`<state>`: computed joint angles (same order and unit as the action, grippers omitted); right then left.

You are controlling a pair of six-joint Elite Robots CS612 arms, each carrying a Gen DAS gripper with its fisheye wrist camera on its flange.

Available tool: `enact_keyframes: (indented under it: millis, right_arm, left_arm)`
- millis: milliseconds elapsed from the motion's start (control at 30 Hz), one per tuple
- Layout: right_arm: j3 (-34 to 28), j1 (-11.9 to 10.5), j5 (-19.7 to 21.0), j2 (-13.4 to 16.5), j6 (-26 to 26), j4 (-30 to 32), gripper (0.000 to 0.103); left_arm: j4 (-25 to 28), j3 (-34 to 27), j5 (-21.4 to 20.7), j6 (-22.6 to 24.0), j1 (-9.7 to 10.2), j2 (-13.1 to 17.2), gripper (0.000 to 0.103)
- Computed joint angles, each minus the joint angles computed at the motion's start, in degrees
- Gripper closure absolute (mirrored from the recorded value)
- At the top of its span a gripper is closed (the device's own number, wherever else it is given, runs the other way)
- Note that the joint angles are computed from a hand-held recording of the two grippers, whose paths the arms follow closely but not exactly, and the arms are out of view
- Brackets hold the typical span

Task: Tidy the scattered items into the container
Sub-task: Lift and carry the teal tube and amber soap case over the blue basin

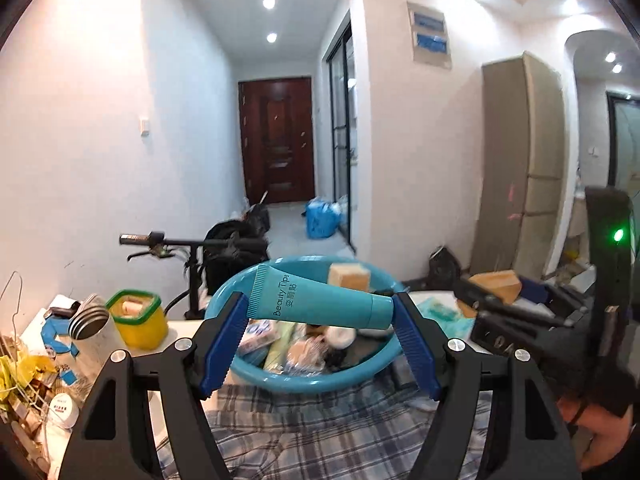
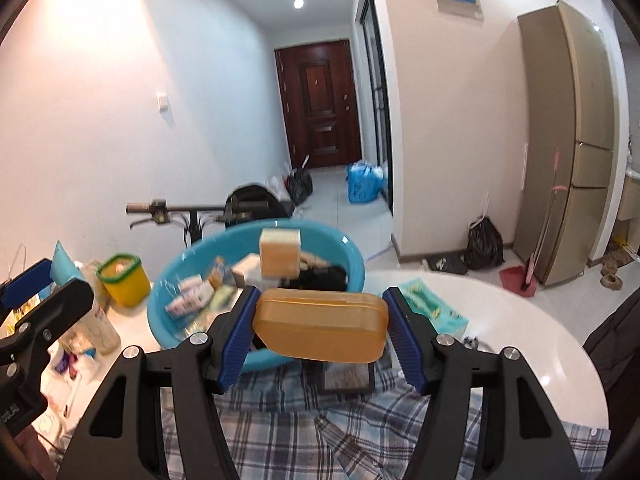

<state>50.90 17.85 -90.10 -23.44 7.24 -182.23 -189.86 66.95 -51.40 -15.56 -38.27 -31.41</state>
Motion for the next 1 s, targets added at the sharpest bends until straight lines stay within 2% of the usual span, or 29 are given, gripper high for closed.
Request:
enact_keyframes:
  millis: [100, 200, 500, 667, 733, 833, 1000]
  right_arm:
    - [2.1, 0.3, -1.0, -1.2, -0.6, -3.1, 0.041]
    - [3.8, 0.1, 0.1, -2.3, -0.2, -6.2, 0.041]
    - [3.8, 0.2, 1.4, -3.6, -1.4, -13.5, 0.041]
    - [0.3, 0.0, 3.2, -2.2, -2.1, -13.9, 0.041]
    - [-1.7, 0.1, 2.7, -1.3, -2.6, -12.5, 0.041]
    - [-3.7, -0.1, 4.4, -0.2, -1.9, -12.6, 0.041]
    - [-6.9, -0.2, 3.6, 1.8, -1.3, -12.2, 0.041]
  left_arm:
    - [-3.7, 0.6, 1.2, 1.3, -0.4, -0.5, 0.028]
    - [-6.8, 0.5, 2.1, 2.9, -0.64, -0.8, 0.028]
    - [-10.7, -0.9, 1.6, 5.2, -0.37, -0.9, 0.028]
    - [-12.8, -3.5, 1.6, 6.8, -0.09, 0.6, 0.028]
    - [-12.2, -4.3, 1.4, 6.2, 0.2, 1.1, 0.028]
    - [-11.9, -5.5, 0.6, 5.1, 0.76, 1.7, 0.028]
    - [-10.8, -7.6, 0.4, 4.3, 1.57, 2.8, 0.028]
